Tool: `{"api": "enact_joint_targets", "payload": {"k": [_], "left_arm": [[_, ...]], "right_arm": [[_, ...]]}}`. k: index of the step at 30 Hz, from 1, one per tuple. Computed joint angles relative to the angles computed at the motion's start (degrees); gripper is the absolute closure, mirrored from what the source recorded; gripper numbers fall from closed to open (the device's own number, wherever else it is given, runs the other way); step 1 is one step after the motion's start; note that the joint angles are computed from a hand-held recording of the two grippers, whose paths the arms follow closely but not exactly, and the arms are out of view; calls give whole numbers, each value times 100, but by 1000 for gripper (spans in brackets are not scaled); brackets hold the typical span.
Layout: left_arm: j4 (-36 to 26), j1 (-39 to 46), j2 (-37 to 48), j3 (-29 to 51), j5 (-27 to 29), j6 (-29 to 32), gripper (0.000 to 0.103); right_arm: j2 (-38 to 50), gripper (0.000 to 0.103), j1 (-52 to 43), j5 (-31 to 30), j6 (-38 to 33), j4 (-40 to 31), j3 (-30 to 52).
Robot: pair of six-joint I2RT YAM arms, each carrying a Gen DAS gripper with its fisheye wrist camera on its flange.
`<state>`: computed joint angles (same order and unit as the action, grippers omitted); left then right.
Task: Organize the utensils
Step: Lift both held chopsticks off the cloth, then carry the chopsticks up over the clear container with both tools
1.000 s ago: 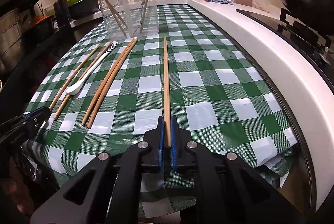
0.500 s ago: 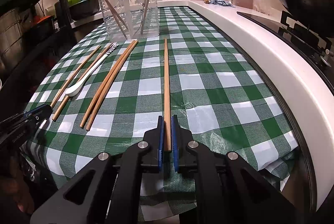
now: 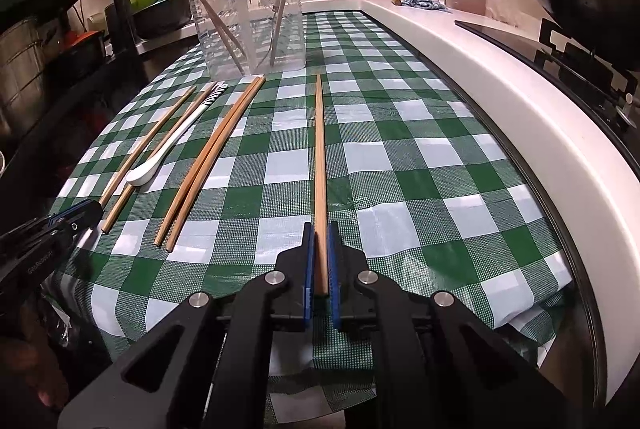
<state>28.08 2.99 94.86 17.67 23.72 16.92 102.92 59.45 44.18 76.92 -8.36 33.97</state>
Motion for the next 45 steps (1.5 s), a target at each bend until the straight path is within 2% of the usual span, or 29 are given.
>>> {"api": "enact_joint_targets", "payload": {"k": [4, 7, 18, 21, 24, 28, 34, 36, 39, 45], "left_arm": [[-156, 73, -37, 38, 105, 56, 97], [-326, 219, -270, -6, 281, 130, 97], [-1748, 1317, -2606, -196, 1627, 445, 97], [-1982, 1432, -3076, -140, 1794, 484, 97], [-2162, 1498, -3433, -26, 1938, 496, 97], [-2428, 1566, -3520, 410, 2164, 340, 97], [-2576, 1333, -3187, 1326, 2171, -110, 97], [-2724, 1158, -2927, 1774, 2104, -291, 97], [-2963, 935, -2601, 2304, 1980, -475, 97], [-3592, 492, -1990, 3440, 1682, -646, 97]], "right_arm": [[-97, 97, 188, 87, 215, -369, 99], [-337, 97, 376, 275, 419, -894, 219], [-1212, 97, 1255, 1211, 1527, -3664, 1061], [-1407, 97, 1375, 1454, 1623, -4236, 1287], [-1656, 97, 1355, 1612, 1466, -4487, 1437], [-2011, 97, 1172, 1707, 864, -4357, 1511], [-2683, 97, 554, 1569, -939, -3263, 1458], [-2852, 97, 253, 1367, -1607, -2880, 1492], [-2954, 97, -166, 925, -2252, -2603, 1646], [-3042, 97, -991, 68, -3208, -2469, 2121]]}}
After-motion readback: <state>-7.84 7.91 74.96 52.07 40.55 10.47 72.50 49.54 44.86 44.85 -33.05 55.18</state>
